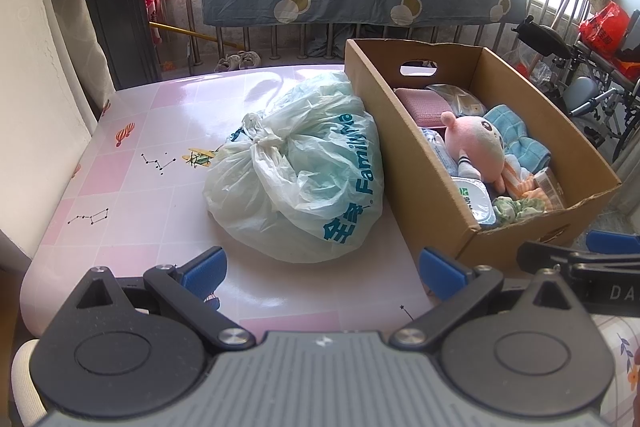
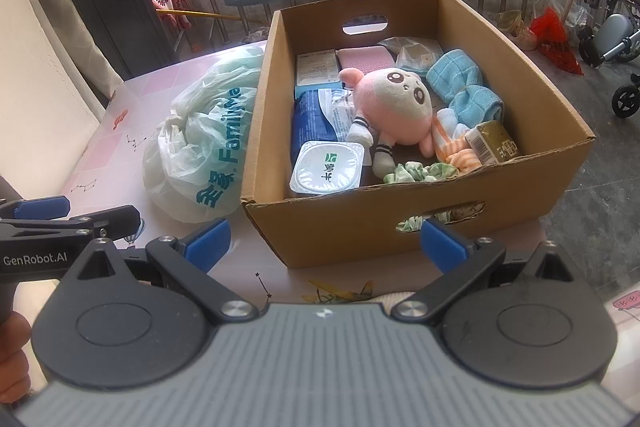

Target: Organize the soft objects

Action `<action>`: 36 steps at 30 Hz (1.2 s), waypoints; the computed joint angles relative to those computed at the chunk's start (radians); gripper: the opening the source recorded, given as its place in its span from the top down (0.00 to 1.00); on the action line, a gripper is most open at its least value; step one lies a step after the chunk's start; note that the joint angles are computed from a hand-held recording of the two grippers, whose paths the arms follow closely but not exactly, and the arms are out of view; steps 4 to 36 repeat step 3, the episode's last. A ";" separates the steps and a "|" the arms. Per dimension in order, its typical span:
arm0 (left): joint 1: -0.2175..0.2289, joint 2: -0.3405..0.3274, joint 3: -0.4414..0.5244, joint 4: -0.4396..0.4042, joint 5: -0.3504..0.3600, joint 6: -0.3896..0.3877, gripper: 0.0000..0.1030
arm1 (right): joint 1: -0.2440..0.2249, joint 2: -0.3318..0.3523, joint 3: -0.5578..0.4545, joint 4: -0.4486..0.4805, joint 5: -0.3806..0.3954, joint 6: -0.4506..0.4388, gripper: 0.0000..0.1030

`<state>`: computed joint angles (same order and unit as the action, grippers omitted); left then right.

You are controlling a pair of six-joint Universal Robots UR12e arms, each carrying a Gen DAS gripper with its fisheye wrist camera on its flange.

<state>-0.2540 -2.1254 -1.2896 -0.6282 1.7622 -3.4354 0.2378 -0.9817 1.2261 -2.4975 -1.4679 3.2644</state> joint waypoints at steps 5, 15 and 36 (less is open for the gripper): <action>0.000 0.001 -0.003 0.001 0.000 -0.002 0.00 | 0.000 0.000 0.000 -0.001 0.000 0.000 0.01; 0.000 0.001 -0.003 0.001 0.000 -0.002 0.00 | 0.000 0.000 0.000 -0.001 0.000 0.000 0.01; 0.000 0.001 -0.003 0.001 0.000 -0.002 0.00 | 0.000 0.000 0.000 -0.001 0.000 0.000 0.01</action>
